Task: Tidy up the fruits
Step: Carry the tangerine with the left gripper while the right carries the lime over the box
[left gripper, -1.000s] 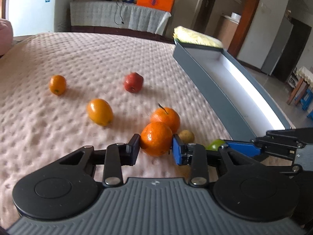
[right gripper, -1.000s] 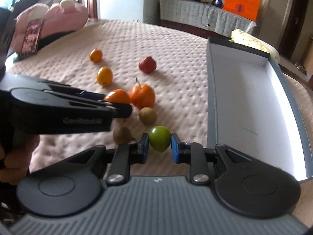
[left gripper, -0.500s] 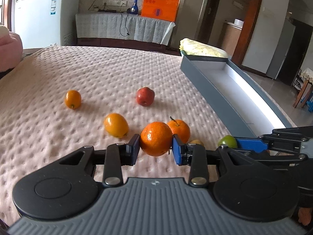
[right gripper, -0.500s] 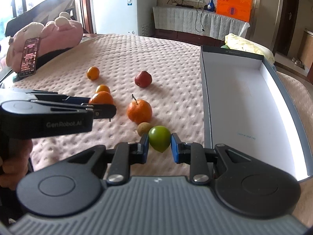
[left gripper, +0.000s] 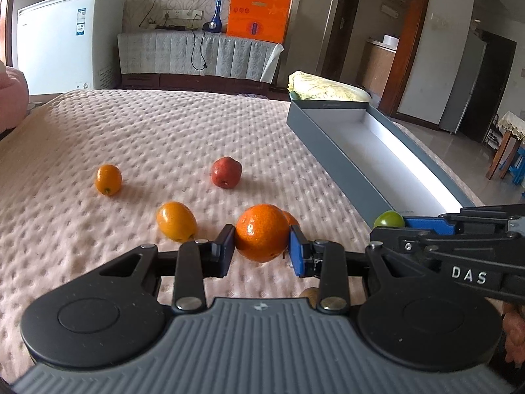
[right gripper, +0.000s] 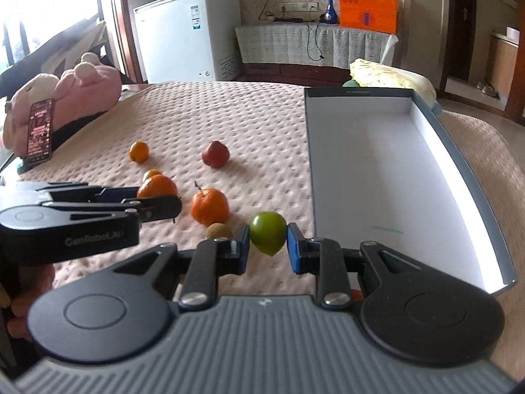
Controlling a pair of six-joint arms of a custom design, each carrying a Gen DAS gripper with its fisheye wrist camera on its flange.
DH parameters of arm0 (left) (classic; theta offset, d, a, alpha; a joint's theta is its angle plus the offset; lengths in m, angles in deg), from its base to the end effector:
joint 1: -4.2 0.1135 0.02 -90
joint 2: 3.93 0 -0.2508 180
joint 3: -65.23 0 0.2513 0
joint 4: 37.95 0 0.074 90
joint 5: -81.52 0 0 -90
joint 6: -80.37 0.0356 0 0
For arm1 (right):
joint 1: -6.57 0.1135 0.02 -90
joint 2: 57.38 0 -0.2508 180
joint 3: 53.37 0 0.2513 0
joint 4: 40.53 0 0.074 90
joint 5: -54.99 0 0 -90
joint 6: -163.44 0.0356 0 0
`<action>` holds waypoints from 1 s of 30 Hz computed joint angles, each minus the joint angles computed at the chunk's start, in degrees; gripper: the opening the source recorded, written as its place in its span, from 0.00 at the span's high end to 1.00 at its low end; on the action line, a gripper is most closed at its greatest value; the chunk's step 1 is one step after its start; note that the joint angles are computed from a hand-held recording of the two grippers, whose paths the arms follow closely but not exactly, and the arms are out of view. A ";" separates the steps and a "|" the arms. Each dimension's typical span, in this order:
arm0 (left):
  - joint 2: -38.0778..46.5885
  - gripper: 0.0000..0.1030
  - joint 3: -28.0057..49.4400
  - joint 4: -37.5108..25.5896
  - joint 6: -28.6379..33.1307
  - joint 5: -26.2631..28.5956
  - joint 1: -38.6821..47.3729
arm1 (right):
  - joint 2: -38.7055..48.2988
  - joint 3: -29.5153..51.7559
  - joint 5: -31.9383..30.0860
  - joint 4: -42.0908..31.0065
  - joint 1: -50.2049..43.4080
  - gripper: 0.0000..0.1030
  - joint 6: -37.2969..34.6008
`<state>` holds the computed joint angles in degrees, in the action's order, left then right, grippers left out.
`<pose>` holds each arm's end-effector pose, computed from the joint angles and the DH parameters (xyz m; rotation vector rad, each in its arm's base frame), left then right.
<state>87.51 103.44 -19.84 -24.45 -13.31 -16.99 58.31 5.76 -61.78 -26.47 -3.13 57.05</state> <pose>0.2494 -0.0935 0.0999 0.0739 2.1923 -0.2640 0.3430 -0.0424 0.0583 -0.3619 2.2048 0.2944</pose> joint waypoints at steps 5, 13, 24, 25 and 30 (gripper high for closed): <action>0.21 0.61 0.13 0.28 0.48 -0.30 -1.20 | -0.10 -0.18 -0.68 0.01 -0.54 0.73 0.29; 1.25 0.61 1.03 -0.09 -0.01 -0.34 -1.51 | 0.02 0.23 -1.52 -0.50 -0.95 0.73 -0.09; 0.98 0.61 1.06 0.09 -0.44 -0.33 -2.00 | -0.25 -0.08 -2.14 -0.05 -1.10 0.73 -0.22; 0.90 0.61 1.27 -0.24 -0.79 -0.17 -1.95 | -0.25 -0.09 -2.22 0.22 -1.24 0.73 0.06; 0.50 0.61 1.67 -0.08 -1.14 0.24 -3.16 | -1.28 -0.24 -2.75 2.01 -3.48 0.73 1.47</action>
<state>88.01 105.10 -19.92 -25.59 -13.07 -20.15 57.03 5.53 -64.53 -24.46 -6.61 58.52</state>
